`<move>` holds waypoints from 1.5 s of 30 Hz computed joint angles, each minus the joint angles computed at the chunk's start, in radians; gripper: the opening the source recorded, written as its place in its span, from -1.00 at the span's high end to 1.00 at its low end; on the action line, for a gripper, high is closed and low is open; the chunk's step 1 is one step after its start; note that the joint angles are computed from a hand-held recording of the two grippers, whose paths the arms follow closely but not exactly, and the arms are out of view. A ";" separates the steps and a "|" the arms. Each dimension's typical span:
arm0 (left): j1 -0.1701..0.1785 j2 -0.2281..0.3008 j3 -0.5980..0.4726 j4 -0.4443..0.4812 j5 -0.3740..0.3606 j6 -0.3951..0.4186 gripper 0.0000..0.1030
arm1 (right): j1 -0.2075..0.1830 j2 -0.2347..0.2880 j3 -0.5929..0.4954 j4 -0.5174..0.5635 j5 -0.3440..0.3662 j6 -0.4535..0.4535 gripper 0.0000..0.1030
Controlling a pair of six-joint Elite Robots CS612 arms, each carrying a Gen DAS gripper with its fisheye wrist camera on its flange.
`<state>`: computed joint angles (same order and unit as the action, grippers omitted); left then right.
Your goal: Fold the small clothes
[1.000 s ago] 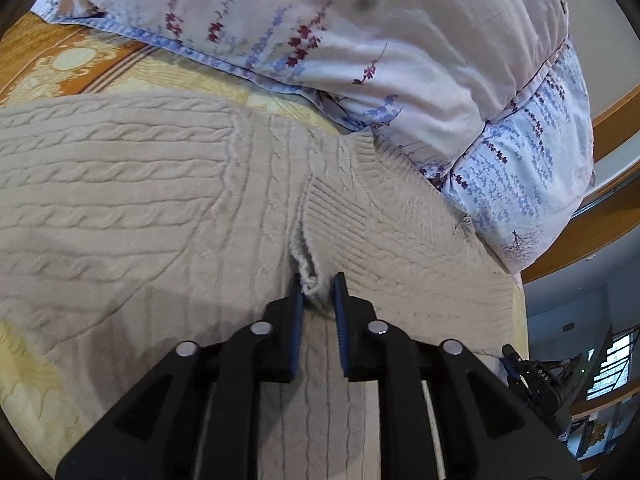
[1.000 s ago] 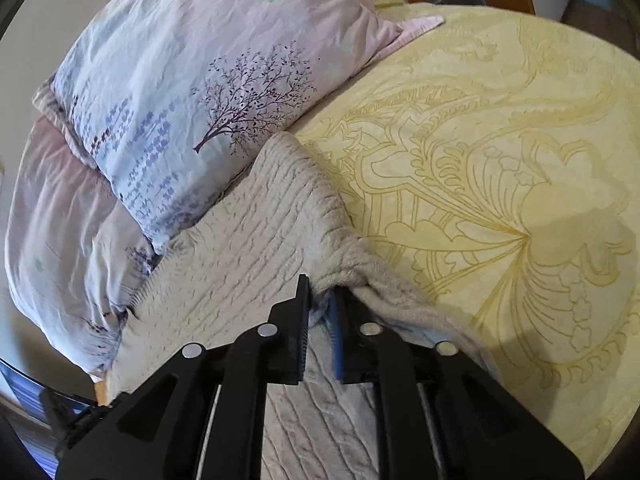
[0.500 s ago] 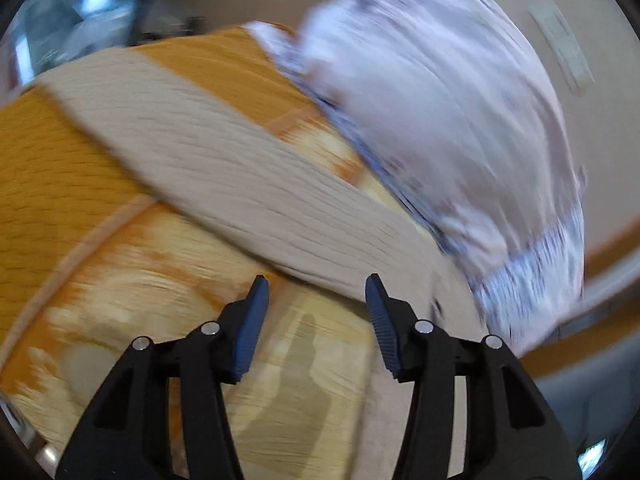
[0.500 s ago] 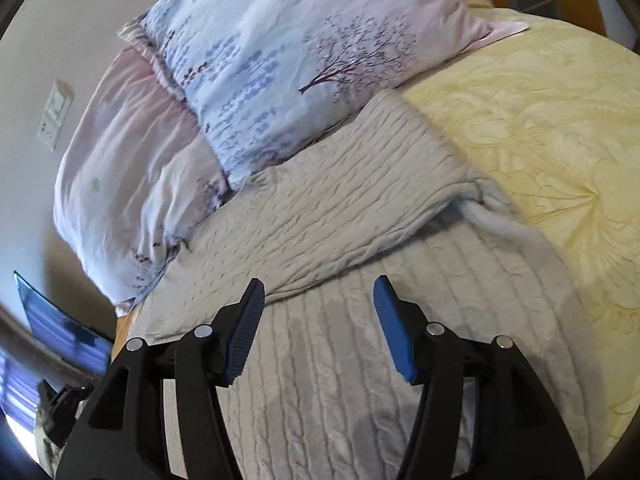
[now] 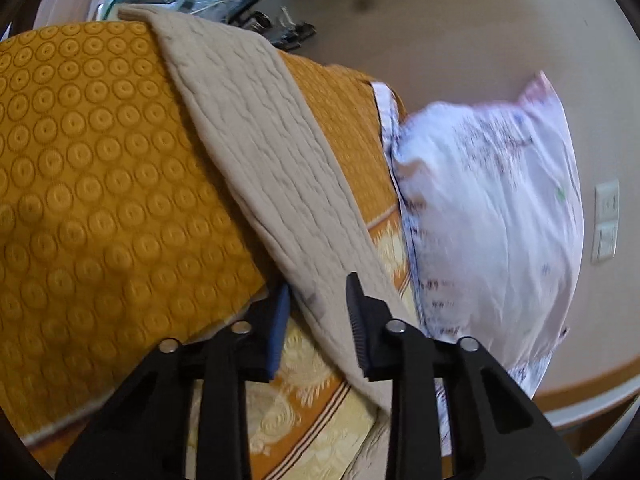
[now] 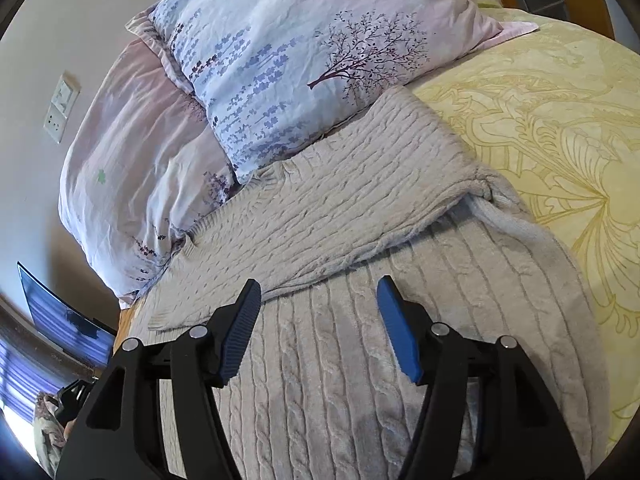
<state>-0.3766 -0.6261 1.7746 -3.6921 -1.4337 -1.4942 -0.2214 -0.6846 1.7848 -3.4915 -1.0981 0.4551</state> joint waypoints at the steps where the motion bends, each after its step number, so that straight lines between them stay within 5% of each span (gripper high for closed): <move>1: 0.003 0.002 0.000 -0.004 0.003 -0.014 0.53 | 0.000 0.000 0.000 0.000 0.002 -0.001 -0.23; 10: 0.003 -0.009 -0.003 0.032 0.047 -0.025 0.88 | -0.005 0.005 -0.003 -0.008 0.035 0.000 -0.25; 18: -0.047 -0.041 -0.072 -0.010 0.092 0.189 0.90 | -0.012 0.011 -0.004 -0.024 0.069 0.011 -0.26; 26: -0.127 0.008 -0.285 0.084 -0.108 0.511 0.90 | -0.015 0.013 -0.002 -0.037 0.077 0.022 -0.26; 31: -0.187 0.092 -0.451 0.297 -0.267 0.677 0.88 | -0.011 0.004 0.002 -0.013 0.061 0.003 -0.26; 33: -0.210 0.117 -0.502 0.430 -0.275 0.753 0.86 | -0.009 -0.008 0.006 0.017 0.052 -0.027 -0.26; 36: -0.221 0.117 -0.500 0.509 -0.285 0.791 0.62 | -0.008 -0.027 0.016 0.034 0.038 -0.078 -0.26; 38: -0.216 0.101 -0.466 0.482 -0.307 0.803 0.23 | -0.008 -0.047 0.018 0.057 0.042 -0.133 -0.26; 40: -0.206 0.075 -0.408 0.407 -0.291 0.804 0.08 | -0.002 -0.064 0.008 0.077 0.068 -0.216 -0.25; 45: -0.176 0.033 -0.302 0.305 -0.215 0.747 0.25 | 0.063 -0.084 -0.054 0.172 0.120 -0.526 -0.23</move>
